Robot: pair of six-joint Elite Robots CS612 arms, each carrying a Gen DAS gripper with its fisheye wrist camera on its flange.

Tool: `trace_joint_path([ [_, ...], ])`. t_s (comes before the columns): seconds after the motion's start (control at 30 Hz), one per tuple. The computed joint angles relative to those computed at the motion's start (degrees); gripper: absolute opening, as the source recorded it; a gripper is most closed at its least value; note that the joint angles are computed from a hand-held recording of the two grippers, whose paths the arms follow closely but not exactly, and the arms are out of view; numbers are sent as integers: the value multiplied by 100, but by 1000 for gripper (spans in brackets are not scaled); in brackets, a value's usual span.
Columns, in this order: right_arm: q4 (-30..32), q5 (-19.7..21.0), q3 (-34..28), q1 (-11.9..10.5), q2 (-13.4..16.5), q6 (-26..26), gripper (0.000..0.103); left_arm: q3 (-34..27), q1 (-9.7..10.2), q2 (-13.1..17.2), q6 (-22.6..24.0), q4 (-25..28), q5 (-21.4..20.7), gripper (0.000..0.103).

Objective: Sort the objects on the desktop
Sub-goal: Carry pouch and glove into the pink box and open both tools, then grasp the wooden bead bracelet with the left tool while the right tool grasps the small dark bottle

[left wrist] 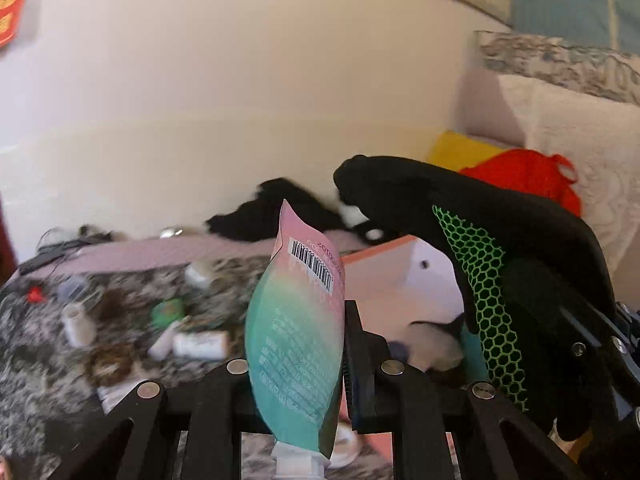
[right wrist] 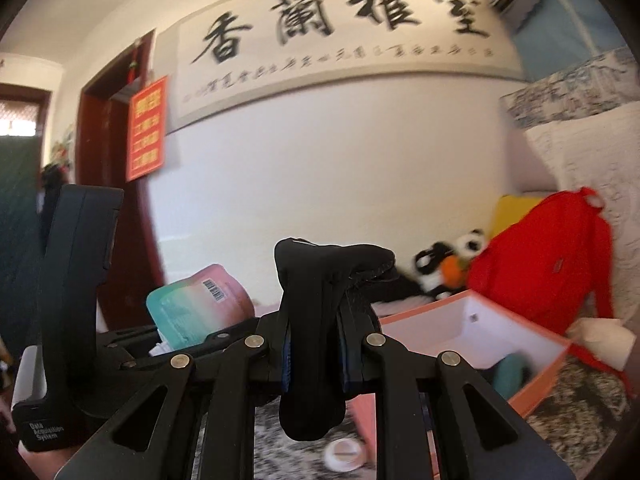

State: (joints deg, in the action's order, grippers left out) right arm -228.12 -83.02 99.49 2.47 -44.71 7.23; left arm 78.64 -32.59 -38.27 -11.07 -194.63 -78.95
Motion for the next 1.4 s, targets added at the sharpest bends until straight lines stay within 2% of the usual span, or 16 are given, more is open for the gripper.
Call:
trace_joint_path([
  [0.37,-416,-789,-5,-384,-3,130,18,-1074,-195,418,204,206,-573,17],
  [0.5,94,-885,-423,-483,149,321,19,-1861,-128,823,243,629,-1094,20],
  [0.57,739,-775,-685,-566,216,581,22,-2479,-64,1187,235,1093,-1443,42],
  [0.6,1332,-739,-839,-592,241,567,24,-2747,-47,1349,224,1459,-1258,51],
  [0.63,1931,-716,-1015,-613,276,535,32,-2953,-45,1464,201,1931,-915,66],
  [0.67,2531,-597,-1138,-657,322,639,61,-3188,-17,1590,172,2443,-699,69],
  [0.7,3131,-471,-1280,-702,379,736,76,-3234,33,1625,50,2731,-723,69],
  [0.73,3573,-347,-1435,-744,481,842,85,-3248,122,1650,-56,2942,-977,69],
  [0.8,3737,-310,-1428,-728,434,993,86,-2920,234,1505,-318,2794,-1100,73],
  [0.83,3625,-310,-1402,-717,439,1073,86,-2746,288,1431,-451,2681,-1142,81],
  [0.9,3427,-312,-1355,-693,445,1237,90,-2309,339,1230,-513,2306,-831,90],
  [0.97,2882,-460,-1305,-545,440,1184,103,-1914,381,1057,-559,2009,-335,97],
  [1.07,2616,-161,-1397,-349,490,906,103,-1453,502,883,-974,2020,302,98],
  [1.23,3688,804,-2024,39,828,422,103,-1247,818,859,-2050,2911,458,98],
  [1.3,4205,1013,-2312,188,1014,296,103,-1118,918,835,-2248,3028,455,98],
  [1.4,5011,1295,-2857,351,1321,264,102,-988,1149,822,-2565,2940,-18,98],
])
